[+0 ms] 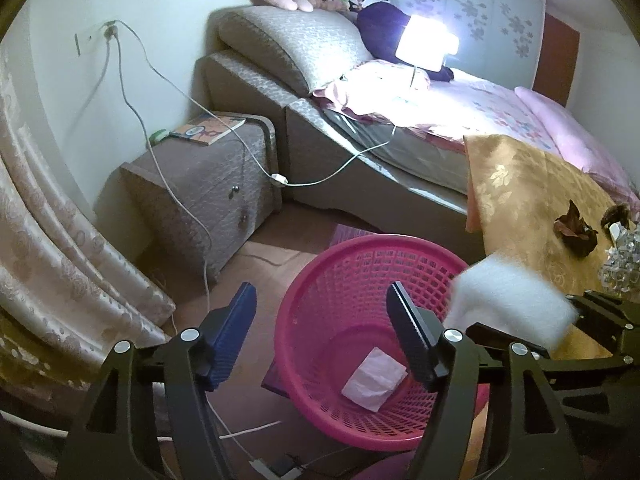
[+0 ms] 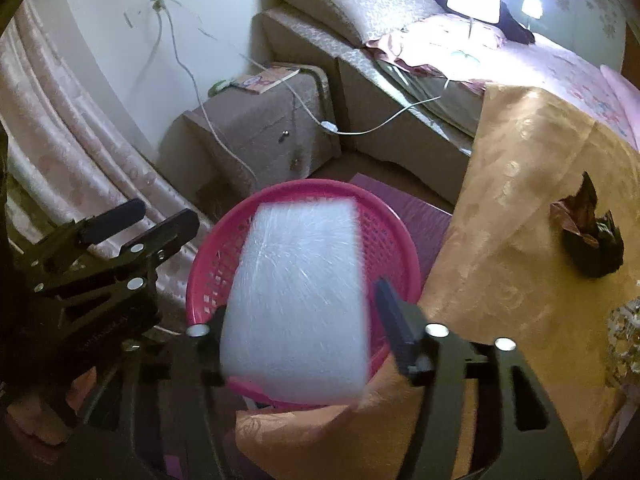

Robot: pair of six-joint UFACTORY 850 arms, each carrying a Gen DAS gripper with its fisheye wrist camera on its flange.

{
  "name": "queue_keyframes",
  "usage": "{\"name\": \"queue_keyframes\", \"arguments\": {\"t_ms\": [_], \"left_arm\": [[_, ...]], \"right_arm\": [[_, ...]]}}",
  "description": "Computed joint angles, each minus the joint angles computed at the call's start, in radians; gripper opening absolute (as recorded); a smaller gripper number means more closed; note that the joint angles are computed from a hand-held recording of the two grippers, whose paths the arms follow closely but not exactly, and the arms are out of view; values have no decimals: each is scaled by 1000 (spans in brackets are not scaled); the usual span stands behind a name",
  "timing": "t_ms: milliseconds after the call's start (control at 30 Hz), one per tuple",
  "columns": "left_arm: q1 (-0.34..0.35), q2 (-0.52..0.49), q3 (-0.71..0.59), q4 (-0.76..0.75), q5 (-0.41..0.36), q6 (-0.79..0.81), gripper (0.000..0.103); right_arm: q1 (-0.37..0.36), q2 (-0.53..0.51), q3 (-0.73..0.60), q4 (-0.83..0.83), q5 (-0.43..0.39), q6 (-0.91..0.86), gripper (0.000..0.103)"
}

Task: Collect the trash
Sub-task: 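Open both tools over the pink wastebasket, dropping tissue and foam block, then move both tools back over the bed toward the remaining trash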

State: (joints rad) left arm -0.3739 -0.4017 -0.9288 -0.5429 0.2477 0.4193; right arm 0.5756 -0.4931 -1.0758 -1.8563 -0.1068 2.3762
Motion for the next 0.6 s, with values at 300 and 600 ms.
{"name": "queue_keyframes", "arguments": {"t_ms": [300, 600], "left_arm": [[-2, -3, -1, -1, -6, 3, 67], [-15, -6, 3, 21, -7, -11, 69]], "right_arm": [[-1, 41, 58, -186, -28, 216, 66], [24, 102, 133, -221, -105, 271, 66]]}}
